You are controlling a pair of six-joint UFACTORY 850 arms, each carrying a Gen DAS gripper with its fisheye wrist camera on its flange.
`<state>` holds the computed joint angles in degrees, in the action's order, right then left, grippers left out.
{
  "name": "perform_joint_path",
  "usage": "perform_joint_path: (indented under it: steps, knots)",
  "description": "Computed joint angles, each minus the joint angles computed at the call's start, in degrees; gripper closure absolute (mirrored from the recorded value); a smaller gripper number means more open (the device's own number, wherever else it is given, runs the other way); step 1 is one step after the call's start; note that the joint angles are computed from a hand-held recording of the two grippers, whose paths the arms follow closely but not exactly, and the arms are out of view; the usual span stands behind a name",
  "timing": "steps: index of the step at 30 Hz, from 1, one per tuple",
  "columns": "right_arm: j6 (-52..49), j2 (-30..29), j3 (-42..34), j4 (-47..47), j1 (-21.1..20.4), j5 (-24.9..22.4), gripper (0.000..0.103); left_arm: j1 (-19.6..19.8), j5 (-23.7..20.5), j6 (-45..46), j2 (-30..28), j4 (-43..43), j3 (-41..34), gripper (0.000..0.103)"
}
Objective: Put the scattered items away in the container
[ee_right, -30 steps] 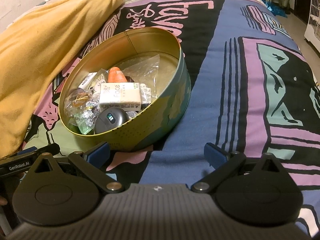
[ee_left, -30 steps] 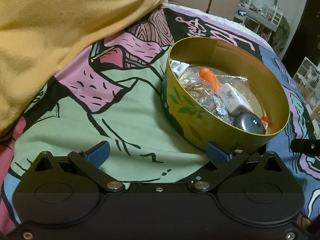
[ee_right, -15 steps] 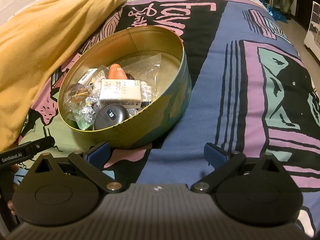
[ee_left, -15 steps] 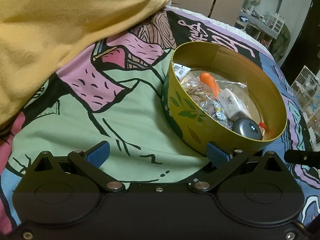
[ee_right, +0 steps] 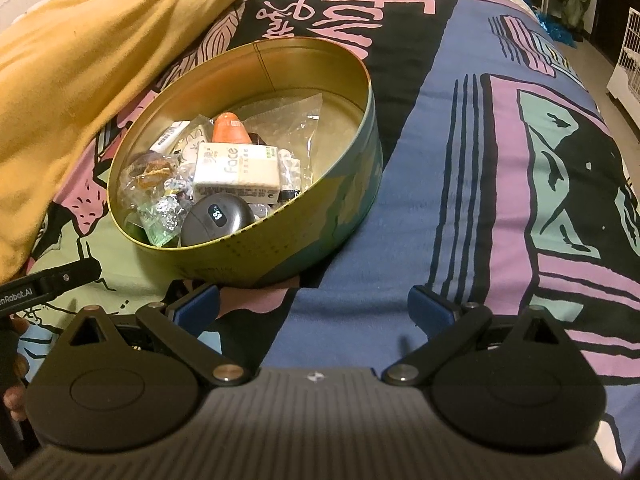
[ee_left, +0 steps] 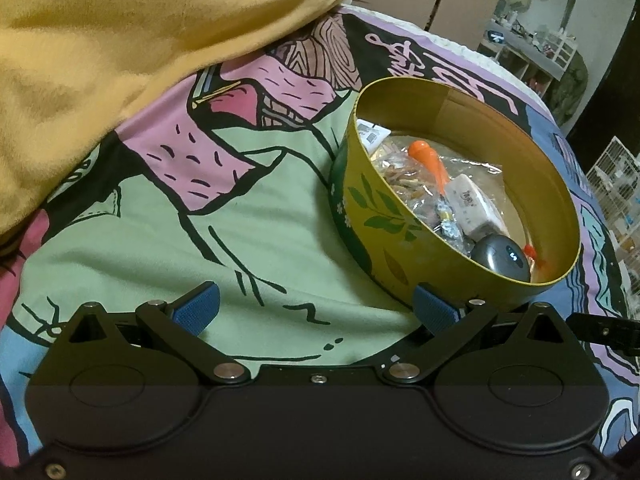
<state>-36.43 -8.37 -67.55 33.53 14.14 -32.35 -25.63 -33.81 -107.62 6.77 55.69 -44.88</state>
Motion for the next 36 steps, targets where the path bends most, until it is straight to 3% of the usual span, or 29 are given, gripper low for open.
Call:
perform_joint_path:
  steps: [36]
  knots:
    - [5.93, -1.95, -1.38, -10.95, 3.05, -2.01, 0.000, 0.56, -0.81, 10.75, -4.19, -9.94, -2.82, 0.001]
